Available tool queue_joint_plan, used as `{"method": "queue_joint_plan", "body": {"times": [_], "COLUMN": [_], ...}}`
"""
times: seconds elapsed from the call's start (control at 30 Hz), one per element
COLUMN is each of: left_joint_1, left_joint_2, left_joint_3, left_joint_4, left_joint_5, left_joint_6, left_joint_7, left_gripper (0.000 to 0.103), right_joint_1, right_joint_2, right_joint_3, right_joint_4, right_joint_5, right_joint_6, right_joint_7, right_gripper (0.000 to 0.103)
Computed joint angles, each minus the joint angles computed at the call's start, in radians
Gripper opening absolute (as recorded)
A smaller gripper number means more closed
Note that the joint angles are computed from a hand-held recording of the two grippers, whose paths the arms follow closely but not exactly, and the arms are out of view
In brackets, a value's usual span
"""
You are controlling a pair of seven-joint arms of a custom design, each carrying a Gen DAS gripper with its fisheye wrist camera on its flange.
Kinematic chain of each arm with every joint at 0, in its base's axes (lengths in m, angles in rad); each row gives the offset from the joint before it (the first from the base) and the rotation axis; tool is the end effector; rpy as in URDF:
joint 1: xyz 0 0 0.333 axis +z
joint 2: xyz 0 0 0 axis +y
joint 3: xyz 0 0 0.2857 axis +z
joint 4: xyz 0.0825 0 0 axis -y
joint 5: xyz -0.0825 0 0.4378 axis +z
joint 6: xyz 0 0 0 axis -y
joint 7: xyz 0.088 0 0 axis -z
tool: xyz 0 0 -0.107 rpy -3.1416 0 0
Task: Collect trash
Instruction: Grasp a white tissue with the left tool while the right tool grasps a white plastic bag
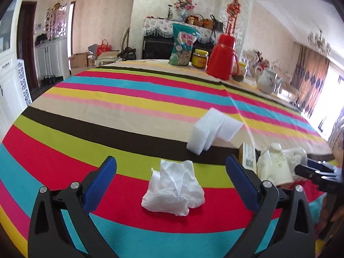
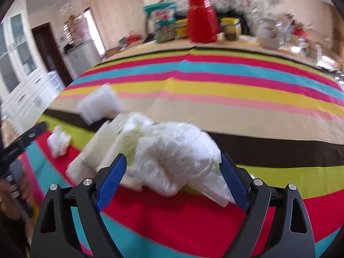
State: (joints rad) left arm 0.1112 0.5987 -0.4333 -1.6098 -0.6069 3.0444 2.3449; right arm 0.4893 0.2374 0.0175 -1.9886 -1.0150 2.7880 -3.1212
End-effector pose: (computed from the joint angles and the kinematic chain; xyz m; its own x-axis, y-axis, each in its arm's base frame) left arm 0.7475 -0.1470 0.3336 -0.3890 -0.9109 0.1379 -0.5930 0.1330 -0.7942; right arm 0.5612 0.3554 0.3294 -0.1322 -0.9712 -0.1984 -0.7073 0.2327 -0.6675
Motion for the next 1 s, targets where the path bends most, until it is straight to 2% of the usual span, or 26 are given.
{"method": "queue_joint_plan", "body": {"times": [0.07,0.2,0.23,0.37,0.47,0.5,0.53,0.57,0.63,0.7,0.83,0.9,0.93,1.0], "left_joint_1": [-0.01,-0.028,-0.046,-0.057,-0.08,-0.098,-0.117,-0.137,-0.158,-0.174,-0.188,-0.191,-0.19,-0.176], "left_joint_2": [0.002,0.0,0.0,0.001,0.014,0.019,0.027,0.038,0.051,0.059,0.065,0.075,0.077,0.075], "left_joint_3": [0.01,0.028,0.048,0.062,0.093,0.115,0.139,0.165,0.192,0.212,0.235,0.241,0.242,0.225], "left_joint_4": [0.001,-0.001,0.002,0.007,0.039,0.053,0.068,0.09,0.117,0.132,0.142,0.159,0.164,0.157], "left_joint_5": [0.011,0.026,0.042,0.057,0.078,0.092,0.111,0.137,0.178,0.217,0.273,0.296,0.305,0.302], "left_joint_6": [-0.007,-0.022,-0.031,-0.055,-0.114,-0.134,-0.153,-0.186,-0.228,-0.254,-0.275,-0.299,-0.306,-0.302], "left_joint_7": [-0.004,-0.013,-0.027,-0.04,-0.082,-0.11,-0.141,-0.174,-0.213,-0.243,-0.29,-0.305,-0.309,-0.295], "left_gripper": [0.098,0.098,0.098,0.098,0.097,0.097,0.097,0.093,0.083,0.057,0.05,0.04,0.032,0.022], "right_joint_1": [-0.006,0.012,0.014,0.013,0.008,0.011,0.015,0.017,0.022,0.029,0.038,0.042,0.043,0.046], "right_joint_2": [-0.004,-0.012,-0.009,0.019,0.041,0.045,0.046,0.047,0.047,0.052,0.056,0.053,0.052,0.046], "right_joint_3": [0.014,0.001,0.001,-0.004,0.003,0.002,-0.001,-0.003,-0.007,-0.004,-0.002,-0.005,-0.005,-0.006], "right_joint_4": [0.0,-0.001,0.002,0.02,0.039,0.044,0.047,0.048,0.049,0.059,0.069,0.067,0.066,0.062], "right_joint_5": [0.036,-0.018,-0.028,-0.052,-0.01,-0.002,-0.001,-0.001,-0.004,0.0,0.006,-0.001,-0.003,-0.012], "right_joint_6": [-0.006,-0.02,-0.031,-0.03,-0.033,-0.039,-0.044,-0.038,-0.037,-0.057,-0.083,-0.085,-0.088,-0.095], "right_joint_7": [-0.067,-0.001,0.009,0.062,0.023,0.016,0.016,0.013,0.012,-0.008,-0.035,-0.026,-0.022,-0.011], "right_gripper": [0.079,0.067,0.066,0.069,0.07,0.069,0.061,0.053,0.045,0.042,0.039,0.036,0.032,0.024]}}
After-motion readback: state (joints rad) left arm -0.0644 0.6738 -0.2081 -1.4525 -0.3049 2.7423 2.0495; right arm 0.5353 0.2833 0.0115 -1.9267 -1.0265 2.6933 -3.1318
